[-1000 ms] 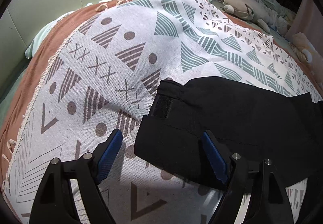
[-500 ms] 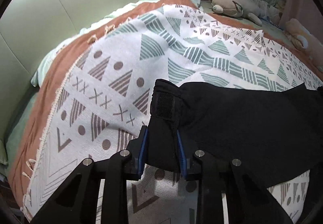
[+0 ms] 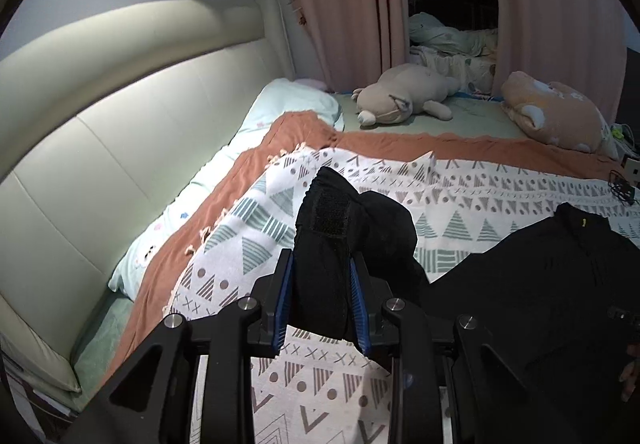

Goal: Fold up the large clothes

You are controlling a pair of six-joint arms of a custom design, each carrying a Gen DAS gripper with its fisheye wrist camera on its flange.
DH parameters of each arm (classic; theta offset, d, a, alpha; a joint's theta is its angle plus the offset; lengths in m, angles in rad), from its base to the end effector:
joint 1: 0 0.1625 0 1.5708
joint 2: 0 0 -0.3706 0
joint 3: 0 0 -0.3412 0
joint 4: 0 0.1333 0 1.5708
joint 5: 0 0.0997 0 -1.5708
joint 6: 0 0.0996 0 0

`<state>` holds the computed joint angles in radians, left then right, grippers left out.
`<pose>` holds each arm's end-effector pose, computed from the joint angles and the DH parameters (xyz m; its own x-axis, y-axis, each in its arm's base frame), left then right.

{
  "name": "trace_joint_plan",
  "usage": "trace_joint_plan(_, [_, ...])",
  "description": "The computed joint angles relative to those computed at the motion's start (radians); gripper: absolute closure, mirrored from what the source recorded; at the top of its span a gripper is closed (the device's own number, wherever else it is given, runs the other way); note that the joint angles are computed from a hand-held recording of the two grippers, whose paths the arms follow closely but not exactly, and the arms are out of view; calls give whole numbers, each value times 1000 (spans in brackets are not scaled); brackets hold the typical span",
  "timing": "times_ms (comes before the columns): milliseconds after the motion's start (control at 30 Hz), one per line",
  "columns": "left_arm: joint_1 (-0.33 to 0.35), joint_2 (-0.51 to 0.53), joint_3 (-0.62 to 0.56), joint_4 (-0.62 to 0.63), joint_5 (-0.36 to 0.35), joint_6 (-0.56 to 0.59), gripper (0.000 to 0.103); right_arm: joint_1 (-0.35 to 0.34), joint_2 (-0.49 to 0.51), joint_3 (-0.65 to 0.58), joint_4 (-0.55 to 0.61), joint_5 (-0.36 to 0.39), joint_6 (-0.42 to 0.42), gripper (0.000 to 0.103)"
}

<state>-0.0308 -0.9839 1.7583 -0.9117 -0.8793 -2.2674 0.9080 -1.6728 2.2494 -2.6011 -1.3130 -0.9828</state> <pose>-0.3927 -0.1848 0.1232 -0.5253 -0.4783 -0.7038 0.4147 0.5783 -0.7025 -0.1088 -0.3973 0.3023 -0.9211 -0.3084 0.2376 -0.3846 0.8148 -0.4338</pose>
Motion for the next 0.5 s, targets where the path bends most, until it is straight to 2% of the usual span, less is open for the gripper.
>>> trace_joint_plan(133, [6,106,-194,85,82,33,75,-81,-70,-23,80,66,-35,36])
trace_joint_plan(233, [15,204,-360,164,139,61,75,-125,-99,-32,110,102,-24,36])
trace_joint_plan(333, [29,306,-532,224,197,105,75,-223,-124,-47,158,190,-92,36])
trace_joint_plan(367, [33,342,-591,251,212,117,75,-251,-124,-52,159,198,-110,36])
trace_joint_plan(433, [42,424,-725,299,248,147,75,-253,-91,-88,153,170,-75,36])
trace_joint_plan(500, [53,501,-852,322,284,193,75,-271,-54,-142,194,195,-41,36])
